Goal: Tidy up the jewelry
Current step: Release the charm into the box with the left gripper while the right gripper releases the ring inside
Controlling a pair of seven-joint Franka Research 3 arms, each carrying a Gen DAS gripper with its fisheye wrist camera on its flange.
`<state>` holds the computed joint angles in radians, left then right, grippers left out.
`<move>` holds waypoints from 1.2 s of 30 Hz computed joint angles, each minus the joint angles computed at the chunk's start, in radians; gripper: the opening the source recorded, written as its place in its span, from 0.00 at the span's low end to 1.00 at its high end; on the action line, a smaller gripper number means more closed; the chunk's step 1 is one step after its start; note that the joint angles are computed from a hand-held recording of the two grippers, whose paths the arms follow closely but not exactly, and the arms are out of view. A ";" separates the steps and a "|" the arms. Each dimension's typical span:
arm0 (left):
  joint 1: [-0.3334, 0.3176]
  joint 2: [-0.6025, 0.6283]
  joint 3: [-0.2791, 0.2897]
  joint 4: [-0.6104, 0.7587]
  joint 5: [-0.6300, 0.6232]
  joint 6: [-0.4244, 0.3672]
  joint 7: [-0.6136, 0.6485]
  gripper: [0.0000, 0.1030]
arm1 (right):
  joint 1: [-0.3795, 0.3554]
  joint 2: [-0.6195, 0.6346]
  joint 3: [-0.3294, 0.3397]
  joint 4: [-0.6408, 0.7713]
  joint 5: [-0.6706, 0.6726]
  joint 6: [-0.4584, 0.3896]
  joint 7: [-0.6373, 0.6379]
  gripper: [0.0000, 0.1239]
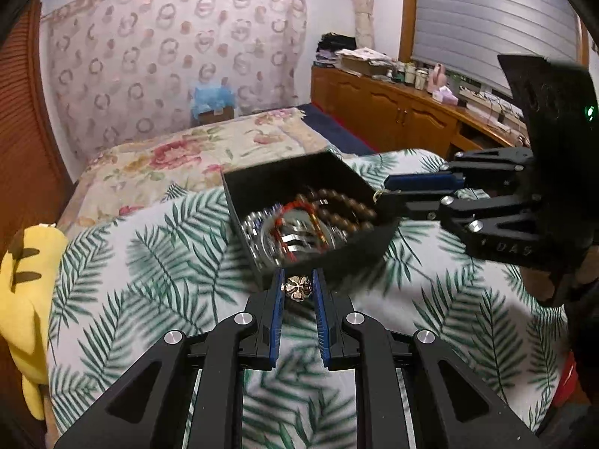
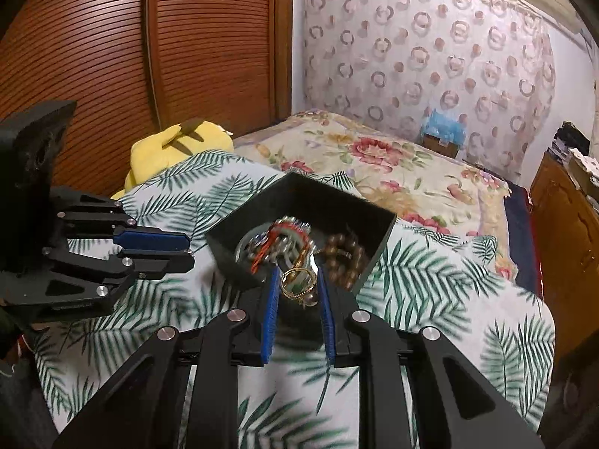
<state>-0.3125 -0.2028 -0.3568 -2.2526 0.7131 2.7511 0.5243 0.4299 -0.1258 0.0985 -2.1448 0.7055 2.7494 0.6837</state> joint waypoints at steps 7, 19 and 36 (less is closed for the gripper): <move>0.029 0.053 0.015 0.067 0.059 0.012 -0.026 0.14 | -0.011 0.069 0.000 0.069 0.069 -0.021 -0.041 0.19; 0.020 0.178 0.068 0.193 0.039 0.016 0.043 0.14 | -0.041 0.079 0.001 0.073 0.206 0.012 -0.088 0.20; -0.012 0.212 0.107 0.244 0.160 -0.023 -0.113 0.60 | -0.047 0.090 0.008 0.069 0.155 0.064 -0.018 0.20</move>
